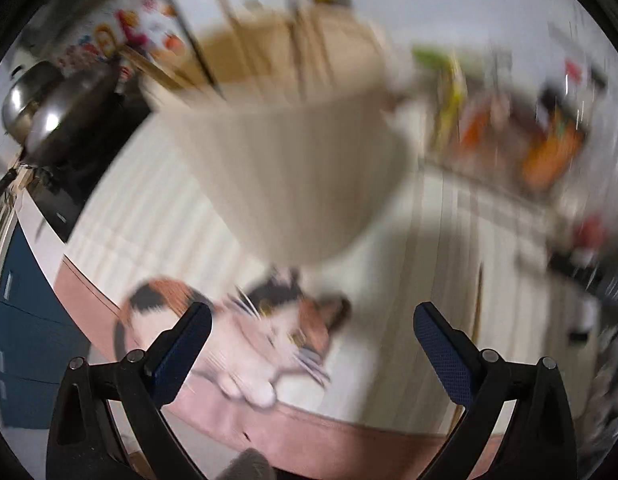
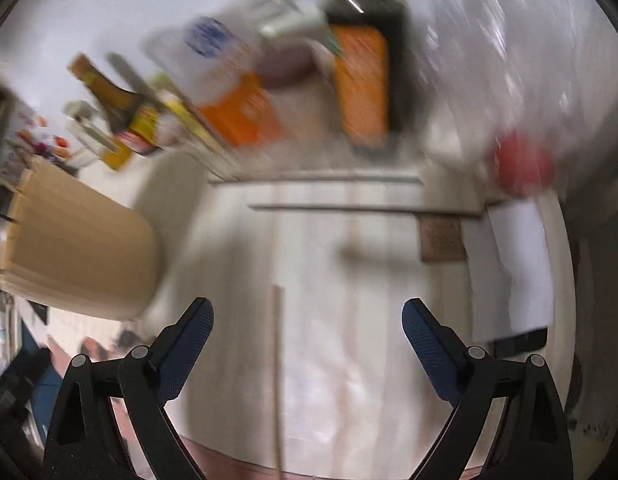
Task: Organize utensils
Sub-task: 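Move both open tools back to the last chopsticks, then grasp a light chopstick with the left tool while the right tool grasps a dark chopstick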
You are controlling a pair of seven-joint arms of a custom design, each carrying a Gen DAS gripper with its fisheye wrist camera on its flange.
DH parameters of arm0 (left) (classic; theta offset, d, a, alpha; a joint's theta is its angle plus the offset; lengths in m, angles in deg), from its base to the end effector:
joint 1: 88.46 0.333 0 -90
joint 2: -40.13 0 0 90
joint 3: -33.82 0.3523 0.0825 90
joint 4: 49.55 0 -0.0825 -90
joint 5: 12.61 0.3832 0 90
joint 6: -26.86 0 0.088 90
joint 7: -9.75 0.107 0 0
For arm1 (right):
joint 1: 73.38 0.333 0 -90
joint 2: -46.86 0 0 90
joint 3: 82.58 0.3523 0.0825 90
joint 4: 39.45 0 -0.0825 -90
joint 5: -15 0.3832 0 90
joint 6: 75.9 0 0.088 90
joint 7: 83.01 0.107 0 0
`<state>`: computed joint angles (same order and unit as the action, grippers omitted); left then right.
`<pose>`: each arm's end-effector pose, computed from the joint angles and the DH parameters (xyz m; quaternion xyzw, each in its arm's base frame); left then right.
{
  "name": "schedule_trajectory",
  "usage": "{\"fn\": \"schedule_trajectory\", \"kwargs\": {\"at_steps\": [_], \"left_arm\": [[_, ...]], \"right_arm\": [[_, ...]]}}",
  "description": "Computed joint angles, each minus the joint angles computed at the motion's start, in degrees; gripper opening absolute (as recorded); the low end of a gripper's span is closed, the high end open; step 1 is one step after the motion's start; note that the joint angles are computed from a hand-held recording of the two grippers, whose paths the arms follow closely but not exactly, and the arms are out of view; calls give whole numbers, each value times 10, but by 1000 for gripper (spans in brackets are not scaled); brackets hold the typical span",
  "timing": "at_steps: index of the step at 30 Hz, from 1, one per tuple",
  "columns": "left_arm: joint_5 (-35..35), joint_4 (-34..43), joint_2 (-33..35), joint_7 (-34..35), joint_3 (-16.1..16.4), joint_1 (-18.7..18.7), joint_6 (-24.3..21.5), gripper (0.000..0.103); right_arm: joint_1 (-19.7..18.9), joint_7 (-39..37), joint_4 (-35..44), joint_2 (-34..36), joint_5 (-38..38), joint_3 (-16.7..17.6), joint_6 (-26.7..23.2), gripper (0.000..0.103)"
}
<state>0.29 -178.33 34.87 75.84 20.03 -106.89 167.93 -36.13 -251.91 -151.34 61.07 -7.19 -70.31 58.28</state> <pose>0.4481 -0.2857 0.4716 -0.5836 0.7926 -0.1156 0.1333 0.4174 0.4681 0.4055 -0.4353 0.8888 -0.0678 0.1260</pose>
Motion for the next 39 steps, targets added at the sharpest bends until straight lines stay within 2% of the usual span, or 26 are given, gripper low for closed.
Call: {"fn": "schedule_trajectory", "kwargs": {"at_steps": [3, 5, 6, 7, 9, 11, 14, 15, 16, 17, 18, 19, 27, 28, 29, 30, 31, 32, 39], "left_arm": [[-12, 5, 34, 1, -20, -20, -18, 103], [-30, 11, 54, 6, -30, -30, -18, 102], [-43, 14, 65, 13, -36, -36, -12, 98], [-43, 20, 78, 14, -42, -42, -12, 94], [-45, 35, 105, 23, -54, -52, -21, 80], [-41, 46, 124, 25, -61, -57, -25, 73], [-24, 60, 148, 16, -66, -63, -30, 56], [-20, 57, 148, 9, -66, -63, -18, 50], [-21, 60, 150, 11, -67, -62, -16, 47], [-30, 62, 152, 18, -70, -59, -13, 33], [-37, 65, 154, 23, -72, -57, -10, 13], [-29, 70, 157, 16, -70, -58, -16, 7], [-9, 71, 154, -45, -57, -50, -30, 5], [-7, 69, 151, -54, -55, -47, -32, 5], [-4, 65, 147, -60, -53, -46, -34, 5], [-2, 61, 144, -67, -52, -44, -34, 5], [-3, 56, 138, -72, -51, -41, -34, 5], [-3, 50, 134, -78, -49, -39, -34, 5], [-7, 9, 99, -114, -41, -29, -28, 5]], "right_arm": [[-7, 8, -44, -20, 12, 0, 15, 90], [-15, -5, -70, -34, 21, 2, 26, 74], [-19, -18, -74, -37, 28, 3, 25, 69], [-22, -28, -85, -43, 31, 4, 31, 59], [-30, -58, -101, -51, 39, 5, 47, 56], [-39, -117, -107, -54, 44, 6, 54, 56], [-53, -213, -86, -39, 53, 4, 39, 56], [-55, -236, -75, -33, 53, 3, 27, 56], [-58, -266, -63, -25, 52, 2, 15, 56], [-64, -303, -50, -15, 54, 1, 7, 56], [-71, -345, -35, -1, 65, 2, -2, 56], [-76, -374, -22, 10, 70, 1, -10, 56], [-99, -521, 64, 92, 103, -2, -52, 56], [-104, -544, 73, 103, 115, 2, -55, 51], [-106, -560, 80, 111, 121, 4, -61, 36], [-105, -571, 90, 120, 125, 5, -71, 32], [-102, -586, 99, 128, 121, 5, -75, 21], [-100, -589, 101, 129, 122, 4, -71, 15], [-91, -603, 173, 172, 164, 11, -100, 8]]}}
